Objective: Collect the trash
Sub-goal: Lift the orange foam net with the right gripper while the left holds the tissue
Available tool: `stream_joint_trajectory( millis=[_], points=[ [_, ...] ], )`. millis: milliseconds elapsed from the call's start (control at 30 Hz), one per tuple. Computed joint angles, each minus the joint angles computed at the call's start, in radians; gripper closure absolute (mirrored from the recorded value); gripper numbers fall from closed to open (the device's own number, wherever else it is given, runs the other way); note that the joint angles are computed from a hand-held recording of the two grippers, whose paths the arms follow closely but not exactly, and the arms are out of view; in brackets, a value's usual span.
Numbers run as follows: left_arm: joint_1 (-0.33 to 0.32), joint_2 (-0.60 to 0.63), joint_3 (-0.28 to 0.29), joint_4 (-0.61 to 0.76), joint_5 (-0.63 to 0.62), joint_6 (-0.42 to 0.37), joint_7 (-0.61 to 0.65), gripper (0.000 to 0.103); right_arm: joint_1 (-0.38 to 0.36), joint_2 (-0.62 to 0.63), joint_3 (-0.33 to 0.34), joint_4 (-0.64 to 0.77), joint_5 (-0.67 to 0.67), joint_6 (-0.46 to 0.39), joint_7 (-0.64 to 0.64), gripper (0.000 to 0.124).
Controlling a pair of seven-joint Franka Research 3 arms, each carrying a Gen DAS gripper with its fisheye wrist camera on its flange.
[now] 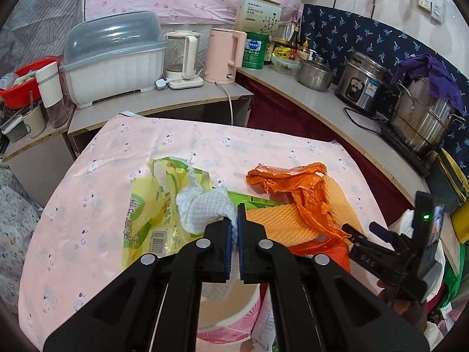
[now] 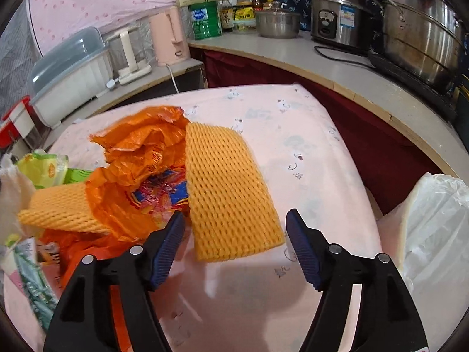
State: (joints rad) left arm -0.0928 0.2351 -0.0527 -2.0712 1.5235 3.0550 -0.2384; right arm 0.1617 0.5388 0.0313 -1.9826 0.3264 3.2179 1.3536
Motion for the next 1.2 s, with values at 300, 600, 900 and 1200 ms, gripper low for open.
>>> stream_joint_trajectory(
  millis=[300,600,900,1200],
  points=[
    [0.006,0.008,0.011,0.001,-0.029,0.003,0.021,0.100,0.028,0.044,-0.040,0.049,-0.010,-0.044,0.020,0.103],
    [-0.005,-0.057,-0.015,-0.020,0.047,-0.005,-0.047,0.101,-0.143,-0.085,0.138,-0.105,0.011,0.068,-0.027,0.105],
    [-0.018,-0.138,-0.083,-0.035,0.137,-0.015,-0.139,0.101,-0.640,-0.261,0.559,-0.352,-0.202,0.200,0.121,0.105],
    [-0.071,-0.132,-0.129,-0.004,0.149,0.011,-0.141,0.101,-1.062,-0.410,0.800,-0.511,-0.653,0.268,0.532,0.105]
  ],
)
